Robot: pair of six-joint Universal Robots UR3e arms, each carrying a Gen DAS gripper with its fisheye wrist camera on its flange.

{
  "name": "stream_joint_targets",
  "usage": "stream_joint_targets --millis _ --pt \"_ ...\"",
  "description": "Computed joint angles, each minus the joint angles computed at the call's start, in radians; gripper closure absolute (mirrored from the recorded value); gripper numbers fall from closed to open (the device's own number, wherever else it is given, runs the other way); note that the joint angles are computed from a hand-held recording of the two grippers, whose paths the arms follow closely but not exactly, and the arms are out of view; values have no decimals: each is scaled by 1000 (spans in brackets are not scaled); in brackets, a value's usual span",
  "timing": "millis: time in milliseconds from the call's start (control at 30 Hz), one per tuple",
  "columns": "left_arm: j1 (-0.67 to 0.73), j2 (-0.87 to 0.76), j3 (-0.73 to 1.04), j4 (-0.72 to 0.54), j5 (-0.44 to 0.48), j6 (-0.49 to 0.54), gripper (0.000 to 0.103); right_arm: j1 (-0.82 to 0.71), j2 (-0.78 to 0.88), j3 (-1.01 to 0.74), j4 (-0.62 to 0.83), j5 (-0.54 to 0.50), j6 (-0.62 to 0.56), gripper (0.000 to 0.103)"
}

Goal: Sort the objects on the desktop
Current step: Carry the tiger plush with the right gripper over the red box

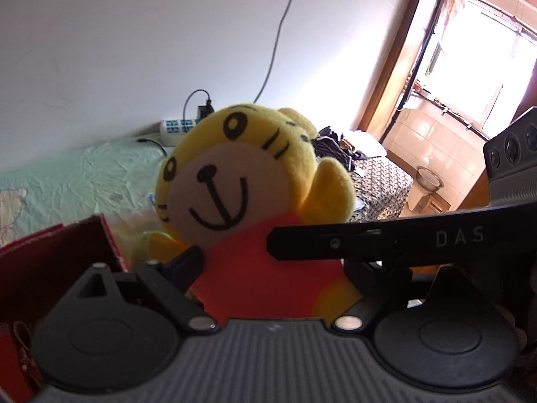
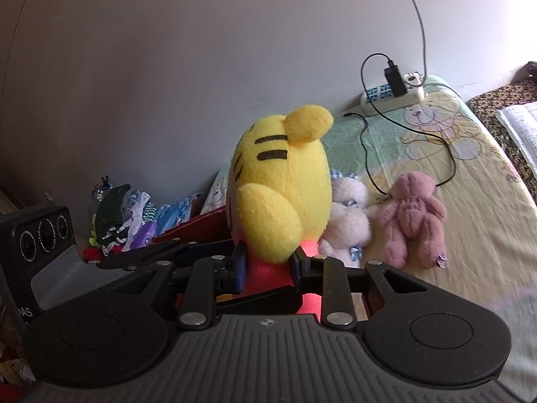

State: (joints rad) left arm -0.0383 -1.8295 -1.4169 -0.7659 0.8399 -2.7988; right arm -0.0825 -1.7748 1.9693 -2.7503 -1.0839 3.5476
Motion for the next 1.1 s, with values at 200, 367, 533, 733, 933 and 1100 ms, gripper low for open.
stream_joint_targets --millis 200,367,533,733,933,1100 --pt "157 -21 22 -90 -30 65 12 231 352 -324 -35 -158 61 76" --pt "195 -128 124 -208 -21 109 12 330 536 -574 141 -281 37 76" --pt "230 -194 160 -272 -67 106 8 391 632 -784 360 -376 -13 76" --pt "214 -191 133 -292 -24 124 10 430 764 -1054 611 -422 -22 76" --pt "200 -210 124 -298 -11 106 10 428 853 -1228 782 -408 -10 76" --pt "201 -268 201 -342 -19 67 8 385 923 -1345 858 -344 -12 70"
